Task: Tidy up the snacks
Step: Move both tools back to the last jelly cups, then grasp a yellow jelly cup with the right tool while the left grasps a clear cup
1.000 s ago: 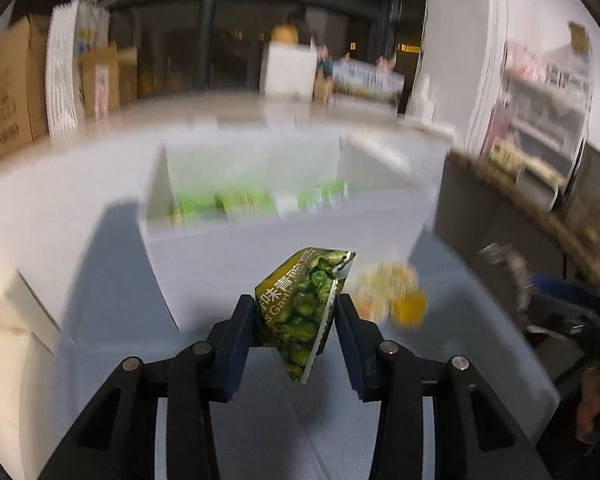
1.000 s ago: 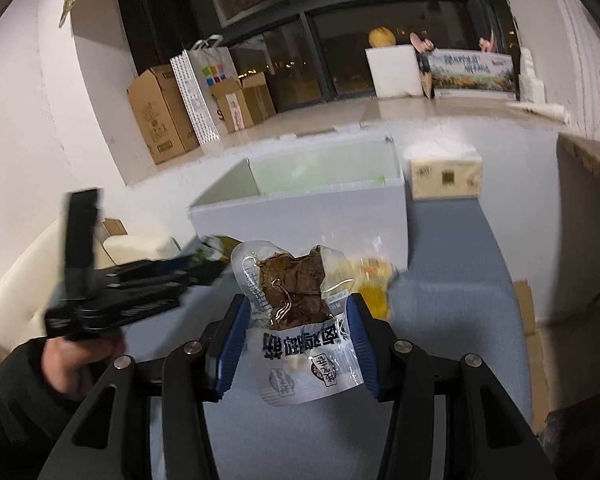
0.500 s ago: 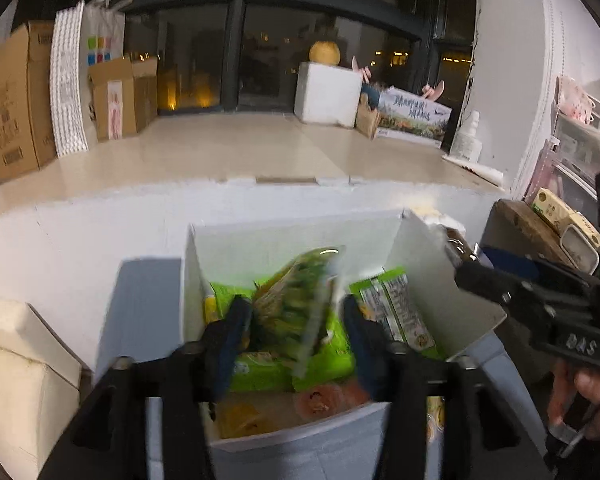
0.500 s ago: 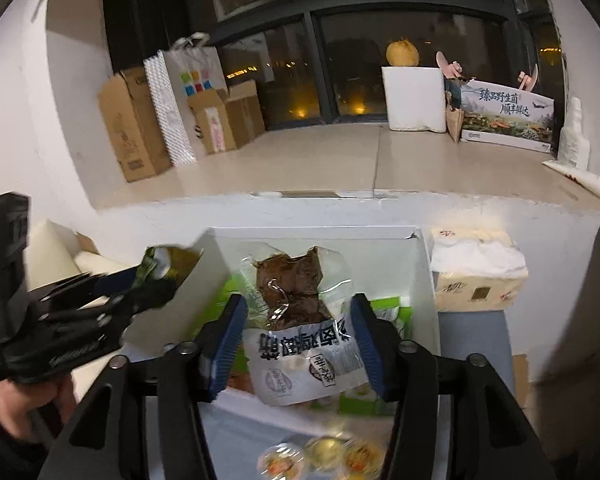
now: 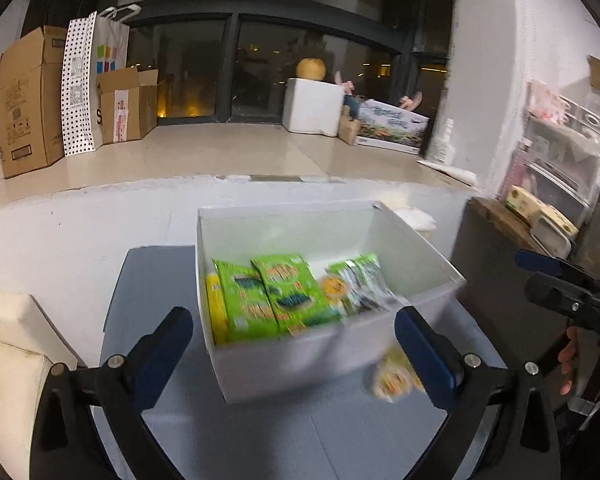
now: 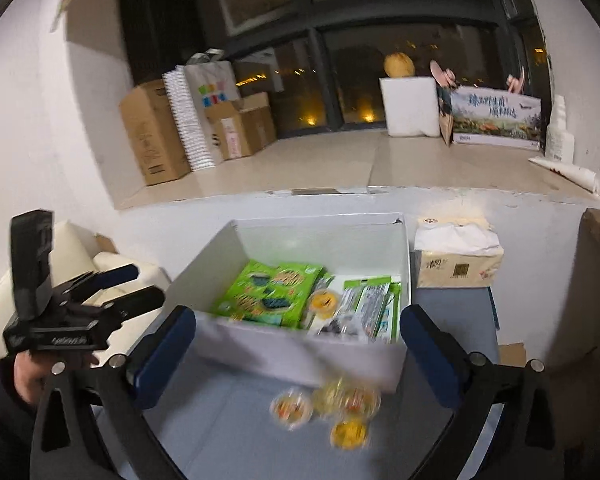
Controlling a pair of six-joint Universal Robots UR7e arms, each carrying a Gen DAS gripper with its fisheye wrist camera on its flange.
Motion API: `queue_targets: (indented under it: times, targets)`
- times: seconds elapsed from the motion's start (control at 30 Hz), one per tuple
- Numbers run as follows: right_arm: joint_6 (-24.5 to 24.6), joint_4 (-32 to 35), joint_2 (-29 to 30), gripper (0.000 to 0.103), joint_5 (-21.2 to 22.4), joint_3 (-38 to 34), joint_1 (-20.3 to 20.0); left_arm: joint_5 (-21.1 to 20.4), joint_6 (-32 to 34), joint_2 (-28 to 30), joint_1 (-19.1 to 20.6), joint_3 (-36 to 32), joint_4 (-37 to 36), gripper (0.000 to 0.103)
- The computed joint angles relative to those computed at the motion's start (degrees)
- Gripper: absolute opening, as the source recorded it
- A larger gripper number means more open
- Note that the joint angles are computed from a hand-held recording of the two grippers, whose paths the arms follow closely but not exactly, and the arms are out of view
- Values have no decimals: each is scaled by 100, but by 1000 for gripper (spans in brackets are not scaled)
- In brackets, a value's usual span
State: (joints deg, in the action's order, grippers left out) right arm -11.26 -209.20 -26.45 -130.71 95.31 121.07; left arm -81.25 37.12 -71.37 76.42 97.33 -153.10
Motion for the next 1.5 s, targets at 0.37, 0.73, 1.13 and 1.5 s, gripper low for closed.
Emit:
queue_targets:
  times: [0.37, 0.73, 1.13, 1.5]
  targets:
    - [1154, -550, 516, 103, -493, 1165, 117, 198, -148, -1438, 263, 1943, -319, 103]
    - [1064, -116, 518, 103, -551, 758, -495, 186, -86, -1419, 300, 2119, -245, 103]
    - [901, 990, 680, 39, -484, 58, -876, 286, -248, -1255, 376, 2011, -58, 103]
    - [1029, -139, 460, 36, -233, 919, -494, 320, -292, -410, 194, 1579, 129, 103]
